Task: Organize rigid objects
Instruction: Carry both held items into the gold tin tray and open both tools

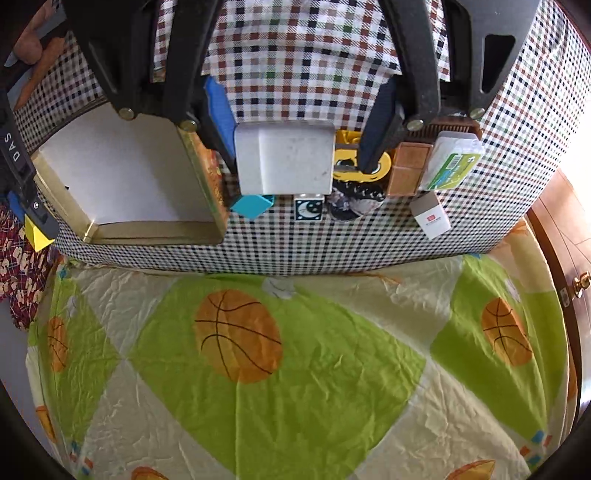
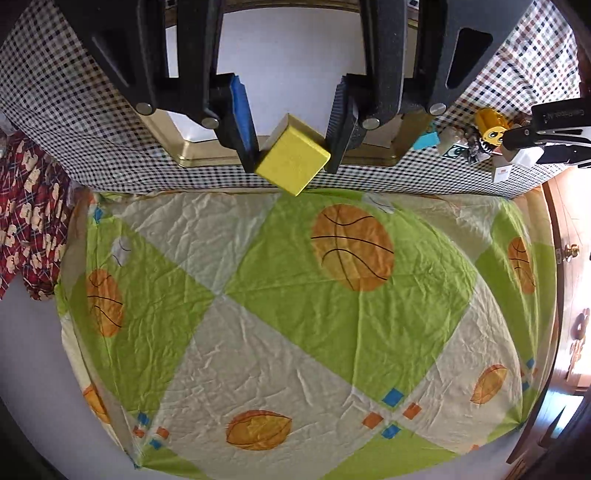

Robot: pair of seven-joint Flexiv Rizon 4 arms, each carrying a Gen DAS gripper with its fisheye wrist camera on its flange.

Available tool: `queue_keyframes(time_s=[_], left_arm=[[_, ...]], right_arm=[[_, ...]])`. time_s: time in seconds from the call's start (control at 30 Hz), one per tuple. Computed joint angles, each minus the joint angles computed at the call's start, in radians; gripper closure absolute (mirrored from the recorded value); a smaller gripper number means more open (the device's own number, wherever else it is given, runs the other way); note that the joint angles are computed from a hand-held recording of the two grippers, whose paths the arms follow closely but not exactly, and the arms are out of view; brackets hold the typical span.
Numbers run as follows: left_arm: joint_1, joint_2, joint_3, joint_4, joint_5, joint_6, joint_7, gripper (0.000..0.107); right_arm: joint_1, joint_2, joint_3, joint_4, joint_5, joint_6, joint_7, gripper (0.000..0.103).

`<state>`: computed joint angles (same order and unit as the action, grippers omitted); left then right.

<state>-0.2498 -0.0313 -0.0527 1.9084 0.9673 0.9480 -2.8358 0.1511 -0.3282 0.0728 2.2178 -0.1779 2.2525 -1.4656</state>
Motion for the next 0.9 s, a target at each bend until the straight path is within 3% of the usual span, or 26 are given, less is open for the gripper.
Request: queue_keyframes(time_s=[0.23, 0.33, 0.47, 0.9], left_arm=[[-0.047, -0.084, -0.016, -0.118, 0.018, -0.02, 0.025, 0.044], [-0.079, -0.13, -0.007, -0.171, 0.017, -0.025, 0.039, 0.044], [-0.118, -0.2, 0.016, -0.238, -0.007, -0.012, 0.068, 0.044], [-0.224, -0.35, 0.121, -0.352, -0.09, 0.007, 0.122, 0.044]], right_arm=[[-0.048, -0.023, -0.019, -0.04, -0.03, -0.056, 0.029, 0.064], [-0.022, -0.029, -0.049, -0.054, 0.006, -0.079, -0.017, 0.064], [0.011, -0.037, -0.084, -0.078, 0.058, -0.137, -0.063, 0.064], [-0.023, -0.043, -0.057, -0.106, 0.023, -0.243, -0.034, 0.064]])
